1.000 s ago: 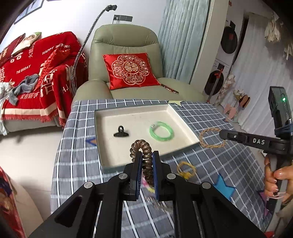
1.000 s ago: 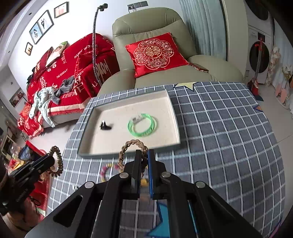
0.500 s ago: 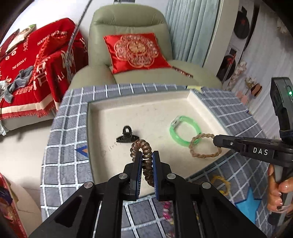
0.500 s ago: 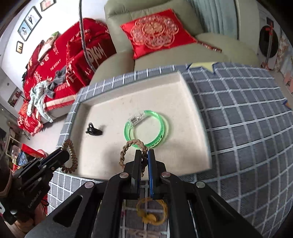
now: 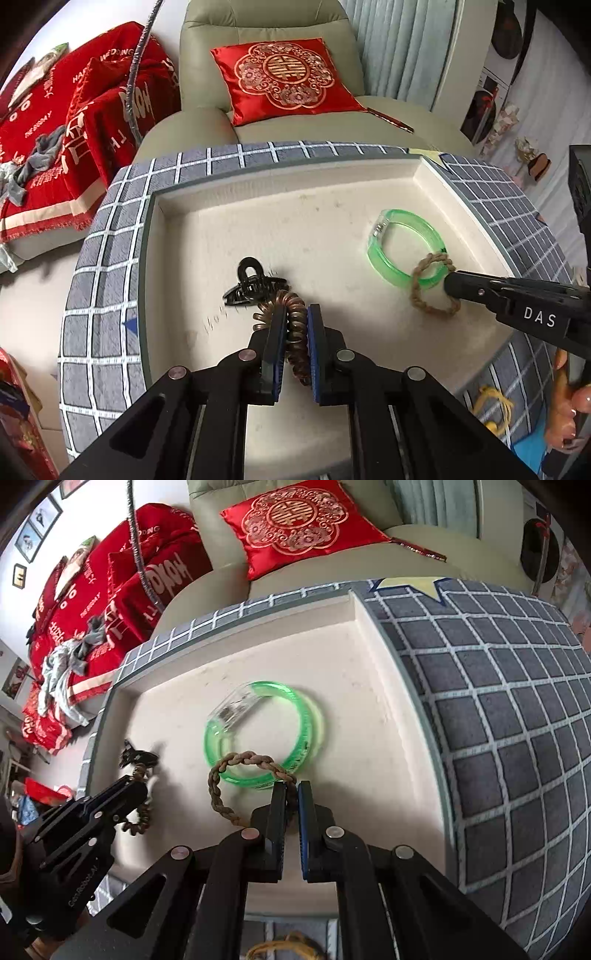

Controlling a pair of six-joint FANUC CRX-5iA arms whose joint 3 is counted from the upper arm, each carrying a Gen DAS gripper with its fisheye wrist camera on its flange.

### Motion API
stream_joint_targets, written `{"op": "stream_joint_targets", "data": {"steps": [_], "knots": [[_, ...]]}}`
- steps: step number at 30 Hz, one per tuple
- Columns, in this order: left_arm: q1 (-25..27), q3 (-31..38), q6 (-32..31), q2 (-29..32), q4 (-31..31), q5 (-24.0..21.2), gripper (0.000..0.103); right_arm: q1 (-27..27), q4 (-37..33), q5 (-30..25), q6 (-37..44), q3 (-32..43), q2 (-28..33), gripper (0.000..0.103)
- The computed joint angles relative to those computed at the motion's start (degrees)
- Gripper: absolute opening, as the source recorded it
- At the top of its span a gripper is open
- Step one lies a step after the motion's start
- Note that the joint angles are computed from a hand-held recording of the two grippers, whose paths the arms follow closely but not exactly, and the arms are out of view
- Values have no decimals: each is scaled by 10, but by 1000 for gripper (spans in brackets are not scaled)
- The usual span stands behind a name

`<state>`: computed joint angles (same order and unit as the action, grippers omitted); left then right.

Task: Organize jewelry
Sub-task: 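Lower the braided bracelet into the tray with the right tool while the left tool drops the hair tie there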

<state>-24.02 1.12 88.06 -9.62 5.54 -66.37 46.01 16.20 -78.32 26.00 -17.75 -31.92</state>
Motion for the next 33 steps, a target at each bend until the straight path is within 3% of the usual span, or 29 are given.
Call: {"op": "stream_joint_targets", "data": {"steps": [13, 14, 17, 26, 27, 28, 29, 31, 33], "knots": [[-18, 6, 36, 2, -55, -1, 26, 11, 30, -8, 5, 1, 14, 10], [-18, 7, 39, 2, -58, -1, 26, 8, 26, -6, 3, 2, 12, 15], [-18, 7, 41, -1, -60, -1, 26, 10, 27, 1, -9, -4, 3, 51], [-29, 10, 50, -8, -77, 8, 27, 42, 66, 7, -67, -13, -36, 52], [-32, 12, 53, -9, -82, 8, 35, 49, 74, 2, -74, -14, -40, 52], [-34, 15, 57, -8, -86, 7, 54, 55, 80, -2, -78, -15, -43, 52], [-35, 14, 63, -11, -88, 12, 100, 65, 90, -9, -86, -16, -49, 52], [-39, 0, 81, -32, -99, 46, 103, 82, 104, -21, -102, -18, -58, 52], [-41, 8, 70, -31, -96, 42, 103, 95, 116, -30, -117, -22, -67, 52]]}}
